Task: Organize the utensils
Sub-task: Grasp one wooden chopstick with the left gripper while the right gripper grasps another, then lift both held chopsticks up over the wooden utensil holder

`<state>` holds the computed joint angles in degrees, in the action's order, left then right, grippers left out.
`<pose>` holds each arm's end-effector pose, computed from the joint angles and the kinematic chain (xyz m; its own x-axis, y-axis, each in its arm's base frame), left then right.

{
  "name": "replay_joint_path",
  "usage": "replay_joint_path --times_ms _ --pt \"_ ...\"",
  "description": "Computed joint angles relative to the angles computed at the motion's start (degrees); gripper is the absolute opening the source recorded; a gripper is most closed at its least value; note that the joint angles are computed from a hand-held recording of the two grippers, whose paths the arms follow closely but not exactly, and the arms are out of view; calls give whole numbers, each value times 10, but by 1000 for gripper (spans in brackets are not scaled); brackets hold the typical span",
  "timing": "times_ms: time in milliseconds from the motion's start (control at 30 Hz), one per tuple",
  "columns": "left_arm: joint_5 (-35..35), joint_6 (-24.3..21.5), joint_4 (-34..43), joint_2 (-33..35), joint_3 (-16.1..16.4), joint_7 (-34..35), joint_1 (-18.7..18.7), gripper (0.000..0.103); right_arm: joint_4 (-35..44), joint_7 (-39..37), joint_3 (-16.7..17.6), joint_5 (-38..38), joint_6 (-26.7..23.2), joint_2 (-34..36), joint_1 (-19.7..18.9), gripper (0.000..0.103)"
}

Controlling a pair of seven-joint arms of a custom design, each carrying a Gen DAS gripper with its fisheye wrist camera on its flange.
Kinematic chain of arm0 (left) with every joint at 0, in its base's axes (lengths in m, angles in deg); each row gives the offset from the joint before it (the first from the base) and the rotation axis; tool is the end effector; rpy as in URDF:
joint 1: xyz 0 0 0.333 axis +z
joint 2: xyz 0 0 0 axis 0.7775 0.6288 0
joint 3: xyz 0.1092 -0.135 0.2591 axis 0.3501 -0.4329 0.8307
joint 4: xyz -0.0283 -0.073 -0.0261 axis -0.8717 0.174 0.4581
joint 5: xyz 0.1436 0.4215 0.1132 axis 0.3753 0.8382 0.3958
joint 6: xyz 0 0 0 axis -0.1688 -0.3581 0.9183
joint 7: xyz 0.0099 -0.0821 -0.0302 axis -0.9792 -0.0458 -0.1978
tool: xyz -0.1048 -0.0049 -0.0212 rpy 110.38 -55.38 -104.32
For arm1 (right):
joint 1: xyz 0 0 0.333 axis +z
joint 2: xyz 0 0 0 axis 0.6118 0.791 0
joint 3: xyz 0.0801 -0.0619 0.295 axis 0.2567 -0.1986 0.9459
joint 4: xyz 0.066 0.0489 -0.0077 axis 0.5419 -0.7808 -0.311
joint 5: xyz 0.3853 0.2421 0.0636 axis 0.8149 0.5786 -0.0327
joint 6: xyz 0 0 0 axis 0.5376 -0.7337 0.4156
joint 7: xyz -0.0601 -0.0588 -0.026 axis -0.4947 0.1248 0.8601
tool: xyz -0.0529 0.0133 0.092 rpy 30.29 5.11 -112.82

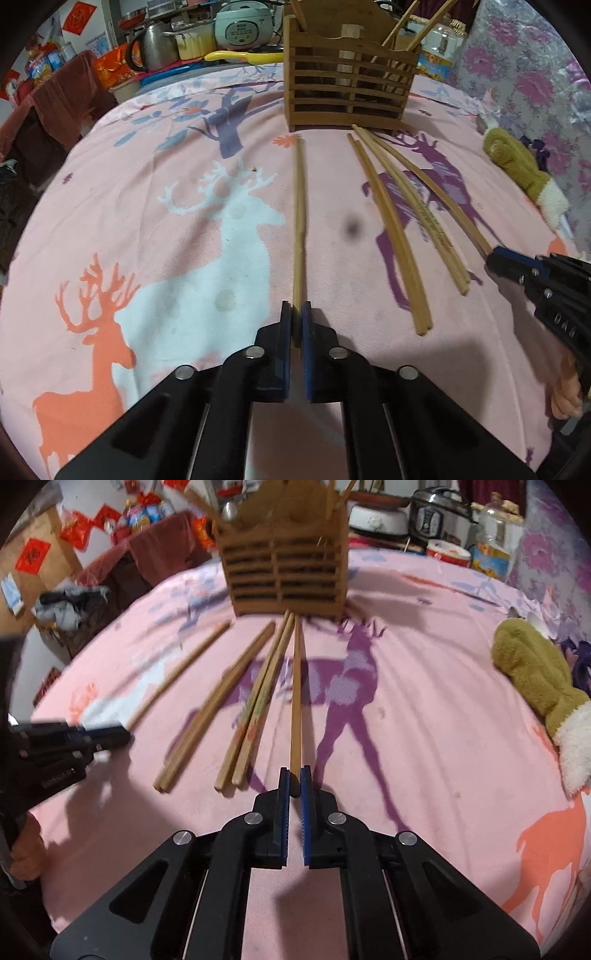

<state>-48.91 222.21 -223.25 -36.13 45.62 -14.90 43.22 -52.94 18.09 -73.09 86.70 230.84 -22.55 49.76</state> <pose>0.5358 -0.1789 0.3151 -0.0095 -0.9978 0.0659 -0.9071 -0.0191 -0.4204 0.5482 0.0840 0.3165 0.3744 -0.9153 -0.1486 -0.8129 -0.2469 -0.5275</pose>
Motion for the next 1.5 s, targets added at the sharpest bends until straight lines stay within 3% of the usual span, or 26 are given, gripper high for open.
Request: replay_joint_path --times_ms 200,400,500,600,667,733,900,1167,1367,1500 --pt "-103 57 -33 -30 14 63 -11 6 -9 -117 -13 147 29 -29 18 6" --pt "-125 112 -62 -57 22 65 -19 5 -8 -223 -23 271 53 -45 35 6" --pt "-99 132 -73 -72 17 34 -10 5 -6 -274 -26 331 55 -54 36 6" --pt "34 133 -82 -96 -50 -82 67 5 -5 -354 -26 416 64 -67 39 6" --pt "96 127 -82 -114 -74 -133 93 6 -7 -403 -24 466 61 -81 37 6" --pt "116 119 -78 -124 -65 -144 84 6 -10 -442 -18 506 63 -95 34 6" --pt "173 88 -50 -145 -62 -177 76 6 -12 -462 -7 526 62 -119 25 7" --pt "210 36 20 -130 -51 -193 55 5 -8 -435 -5 493 63 -156 33 6" --pt "199 24 45 -131 -35 -177 32 5 -4 -406 -13 462 65 -169 46 6" --pt "216 19 49 -143 -43 -184 35 5 -2 -411 -16 465 71 -172 54 6"
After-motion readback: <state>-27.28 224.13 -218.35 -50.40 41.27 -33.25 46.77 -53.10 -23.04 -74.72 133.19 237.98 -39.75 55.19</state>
